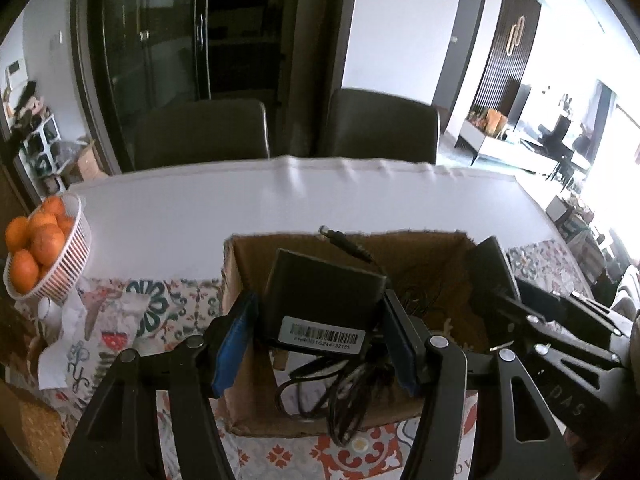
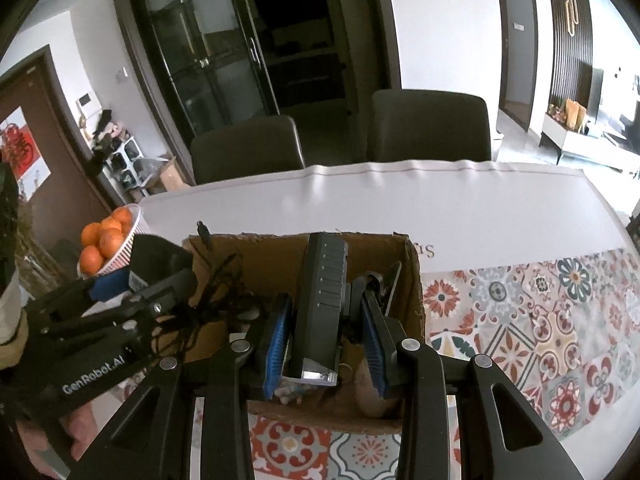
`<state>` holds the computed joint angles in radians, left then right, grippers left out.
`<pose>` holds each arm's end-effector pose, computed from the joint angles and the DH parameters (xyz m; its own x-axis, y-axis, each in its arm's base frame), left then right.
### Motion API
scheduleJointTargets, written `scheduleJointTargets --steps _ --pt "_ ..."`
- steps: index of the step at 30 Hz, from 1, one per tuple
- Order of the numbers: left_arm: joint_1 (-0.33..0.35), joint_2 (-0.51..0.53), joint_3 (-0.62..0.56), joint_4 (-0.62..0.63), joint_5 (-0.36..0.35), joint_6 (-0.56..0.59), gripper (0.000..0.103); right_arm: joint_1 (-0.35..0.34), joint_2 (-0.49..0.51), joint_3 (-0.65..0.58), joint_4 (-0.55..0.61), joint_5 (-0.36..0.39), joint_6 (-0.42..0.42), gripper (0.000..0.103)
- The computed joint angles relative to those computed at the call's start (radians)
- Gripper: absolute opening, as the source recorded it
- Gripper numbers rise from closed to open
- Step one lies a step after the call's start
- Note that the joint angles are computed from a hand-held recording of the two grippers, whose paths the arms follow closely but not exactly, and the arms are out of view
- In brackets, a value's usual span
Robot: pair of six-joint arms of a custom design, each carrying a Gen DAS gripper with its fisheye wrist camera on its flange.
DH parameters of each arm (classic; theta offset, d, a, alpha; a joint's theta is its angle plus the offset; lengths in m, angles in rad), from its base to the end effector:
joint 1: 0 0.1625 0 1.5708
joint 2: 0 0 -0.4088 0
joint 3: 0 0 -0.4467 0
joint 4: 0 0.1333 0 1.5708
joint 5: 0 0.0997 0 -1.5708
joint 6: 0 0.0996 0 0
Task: Organize rigid objects
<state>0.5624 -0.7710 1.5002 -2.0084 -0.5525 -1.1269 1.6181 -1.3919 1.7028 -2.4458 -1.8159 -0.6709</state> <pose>-0.4816 -0.5614 0.0710 -0.7630 -0.2145 -0.6098 0.2822 0.7381 -0.6128 0.1390 -0.6281 0.3998 -0.7390 -0.4592 0.4930 -0.6375 0.7132 -0.2913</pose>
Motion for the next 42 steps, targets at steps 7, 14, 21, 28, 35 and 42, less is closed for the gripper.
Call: scheduleJointTargets --steps 7,14,21,28,35,42 --pt "-0.024 -0.004 -0.003 0.1 0.045 -0.065 0.067 -0.003 -0.002 0.0 -0.007 -0.011 -0.002 0.04" --pt "-0.087 -0.023 -0.005 0.301 0.119 -0.221 0.075 0.004 -0.072 0.074 -0.101 -0.008 -0.031 0.048" --pt "-0.159 -0.046 0.003 0.5 0.13 -0.426 0.079 0.018 -0.195 0.18 -0.187 -0.009 -0.064 0.05" --pt "-0.239 -0.062 0.033 0.604 0.123 -0.583 0.08 0.009 -0.334 0.267 -0.181 0.024 -0.081 0.05" --pt "-0.309 -0.065 0.049 0.719 0.109 -0.718 0.084 -0.006 -0.469 0.36 -0.208 0.064 -0.112 0.051" --pt "-0.367 -0.024 0.012 0.938 0.1 -0.915 0.088 -0.044 -0.587 0.436 -0.208 0.118 -0.134 0.056"
